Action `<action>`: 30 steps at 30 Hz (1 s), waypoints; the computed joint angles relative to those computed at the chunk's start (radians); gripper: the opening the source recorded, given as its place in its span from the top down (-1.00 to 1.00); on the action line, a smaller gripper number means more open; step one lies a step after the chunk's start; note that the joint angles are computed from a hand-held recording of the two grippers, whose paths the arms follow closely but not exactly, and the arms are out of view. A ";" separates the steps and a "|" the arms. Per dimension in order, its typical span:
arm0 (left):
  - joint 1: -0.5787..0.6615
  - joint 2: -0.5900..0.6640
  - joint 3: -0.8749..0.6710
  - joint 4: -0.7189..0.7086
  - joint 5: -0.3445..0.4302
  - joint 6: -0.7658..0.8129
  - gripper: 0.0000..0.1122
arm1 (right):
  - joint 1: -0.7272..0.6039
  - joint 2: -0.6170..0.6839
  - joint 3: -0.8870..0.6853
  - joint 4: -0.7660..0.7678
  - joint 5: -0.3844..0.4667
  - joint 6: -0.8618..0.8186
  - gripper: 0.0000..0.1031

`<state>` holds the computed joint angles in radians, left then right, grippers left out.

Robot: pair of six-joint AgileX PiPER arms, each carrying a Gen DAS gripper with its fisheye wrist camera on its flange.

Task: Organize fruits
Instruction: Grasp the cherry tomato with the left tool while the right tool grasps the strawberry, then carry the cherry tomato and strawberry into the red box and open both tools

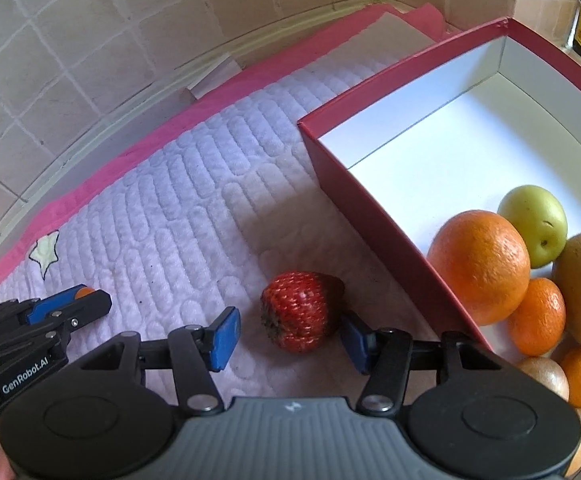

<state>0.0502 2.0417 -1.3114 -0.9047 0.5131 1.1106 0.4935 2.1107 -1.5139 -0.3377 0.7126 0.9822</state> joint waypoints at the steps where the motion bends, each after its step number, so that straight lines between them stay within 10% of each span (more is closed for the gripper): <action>1: 0.001 -0.001 0.000 -0.005 0.004 0.007 0.55 | -0.006 -0.007 0.009 0.009 -0.010 0.008 -0.10; 12: -0.006 -0.042 0.023 -0.066 0.026 0.047 0.55 | 0.009 -0.058 0.093 -0.075 -0.092 0.093 0.09; 18: -0.090 -0.131 0.031 0.179 -0.050 -0.224 0.55 | 0.040 -0.206 0.197 -0.170 -0.175 0.156 0.09; 30: -0.284 -0.321 0.075 0.121 -0.097 -0.194 0.54 | 0.063 -0.601 0.329 -0.637 -0.048 0.403 0.08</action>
